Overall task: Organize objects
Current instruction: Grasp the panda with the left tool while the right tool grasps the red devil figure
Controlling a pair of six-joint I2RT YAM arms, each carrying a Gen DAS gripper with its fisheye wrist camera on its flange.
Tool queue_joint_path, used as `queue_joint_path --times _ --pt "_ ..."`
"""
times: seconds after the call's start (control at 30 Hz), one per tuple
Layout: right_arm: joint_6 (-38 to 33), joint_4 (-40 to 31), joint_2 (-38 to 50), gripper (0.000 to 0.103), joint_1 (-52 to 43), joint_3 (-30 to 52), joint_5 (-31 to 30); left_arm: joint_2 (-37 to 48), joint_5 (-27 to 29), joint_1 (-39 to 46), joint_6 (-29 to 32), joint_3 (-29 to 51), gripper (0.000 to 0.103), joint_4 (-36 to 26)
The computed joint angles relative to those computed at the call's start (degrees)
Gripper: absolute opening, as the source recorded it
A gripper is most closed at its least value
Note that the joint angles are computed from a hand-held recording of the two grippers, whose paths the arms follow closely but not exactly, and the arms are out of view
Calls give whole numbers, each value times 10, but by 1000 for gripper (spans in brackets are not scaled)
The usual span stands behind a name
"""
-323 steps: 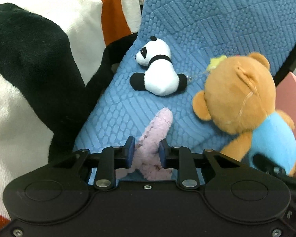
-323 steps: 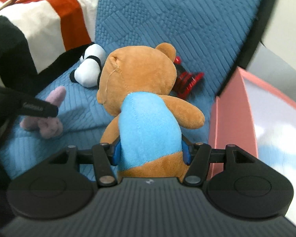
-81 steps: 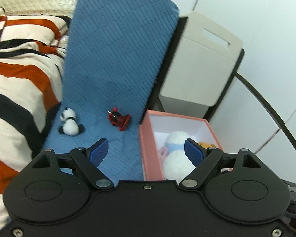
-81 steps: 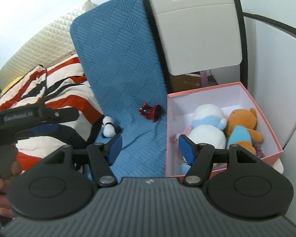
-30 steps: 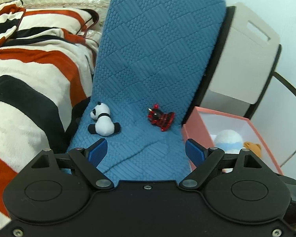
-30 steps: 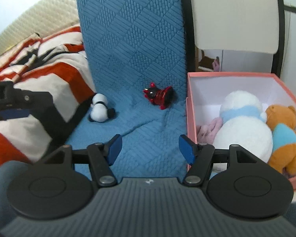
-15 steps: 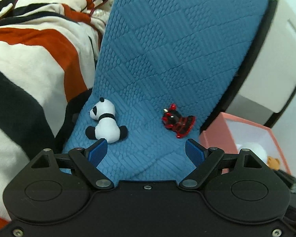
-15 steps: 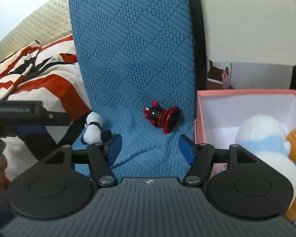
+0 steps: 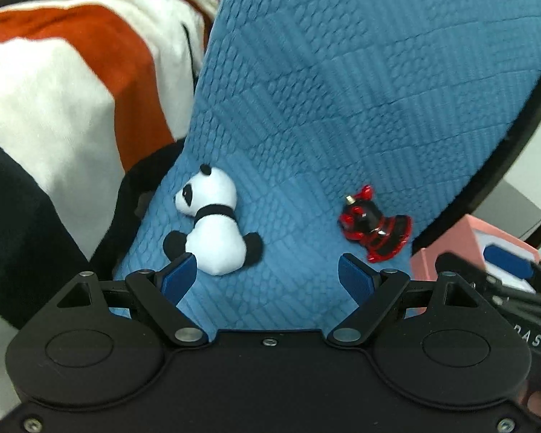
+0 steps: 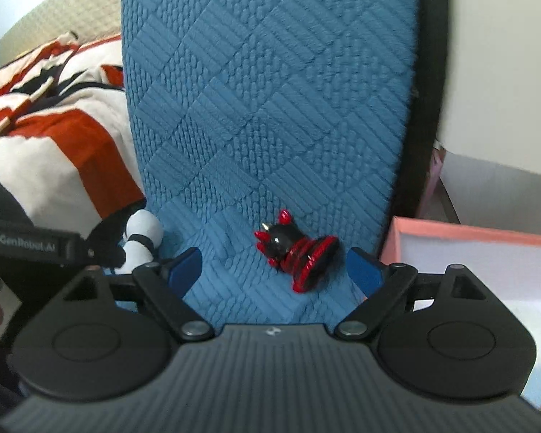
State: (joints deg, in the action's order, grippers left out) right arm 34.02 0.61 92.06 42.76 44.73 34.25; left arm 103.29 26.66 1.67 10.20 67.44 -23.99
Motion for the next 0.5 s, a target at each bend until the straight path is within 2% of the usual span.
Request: queue_joint_path --times 0.1,0.2,0.43,0.5 --pt "-45 48 36 88 -34 11 -48 49 -16 -11 -10 31 85 -7" --pt "-70 66 78 79 -57 36 -67 87 -53 -26 -16 57 84 -7" --pt "-144 108 167 78 -93 83 -86 152 -86 -39 -37 128 84 -21" --pt "-155 102 191 78 -102 102 -96 168 -90 -41 -39 148 84 -28"
